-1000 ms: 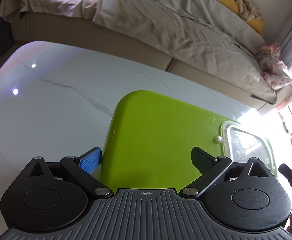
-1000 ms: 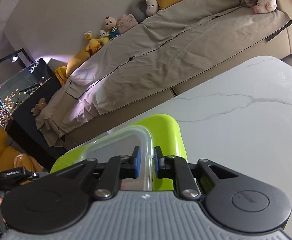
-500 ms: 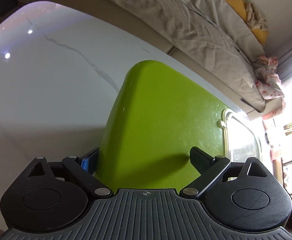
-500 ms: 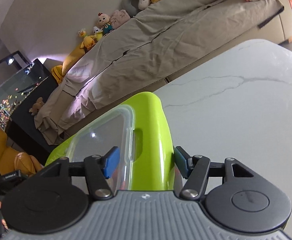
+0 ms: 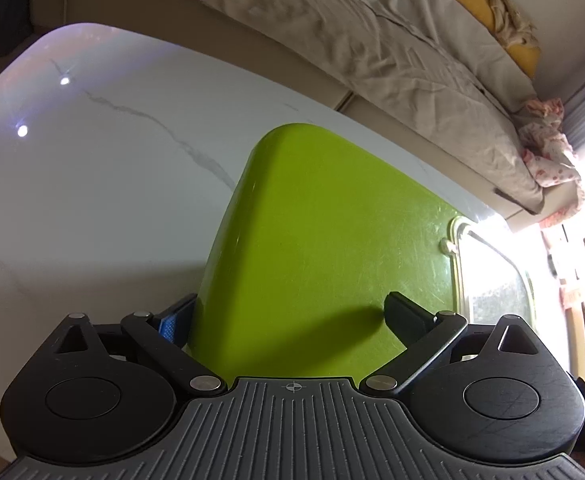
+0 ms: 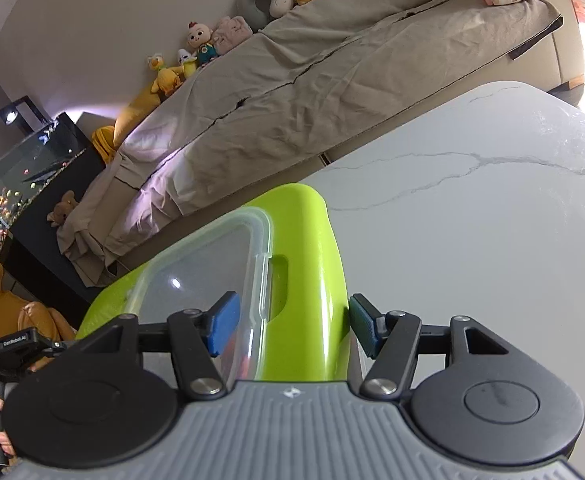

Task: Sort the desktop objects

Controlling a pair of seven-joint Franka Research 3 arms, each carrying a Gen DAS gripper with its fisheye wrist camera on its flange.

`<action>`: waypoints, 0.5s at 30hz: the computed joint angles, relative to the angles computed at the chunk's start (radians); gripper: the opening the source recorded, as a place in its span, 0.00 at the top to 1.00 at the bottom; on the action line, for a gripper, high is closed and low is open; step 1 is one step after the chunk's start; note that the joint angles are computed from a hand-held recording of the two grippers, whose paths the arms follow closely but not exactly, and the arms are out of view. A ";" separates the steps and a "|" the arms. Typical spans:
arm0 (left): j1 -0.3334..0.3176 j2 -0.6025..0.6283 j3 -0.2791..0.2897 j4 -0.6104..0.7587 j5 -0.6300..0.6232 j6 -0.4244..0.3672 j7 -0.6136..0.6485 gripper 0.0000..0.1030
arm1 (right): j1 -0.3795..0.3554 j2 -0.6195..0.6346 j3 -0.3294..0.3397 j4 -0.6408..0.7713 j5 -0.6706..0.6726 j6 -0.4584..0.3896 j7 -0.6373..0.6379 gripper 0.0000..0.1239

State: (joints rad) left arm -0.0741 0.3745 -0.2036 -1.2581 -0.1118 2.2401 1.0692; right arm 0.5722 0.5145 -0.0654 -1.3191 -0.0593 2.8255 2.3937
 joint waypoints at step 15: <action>-0.007 0.041 0.007 0.055 0.051 0.029 -0.007 0.03 | 0.040 0.008 -0.066 -0.014 -0.045 0.066 0.136 0.39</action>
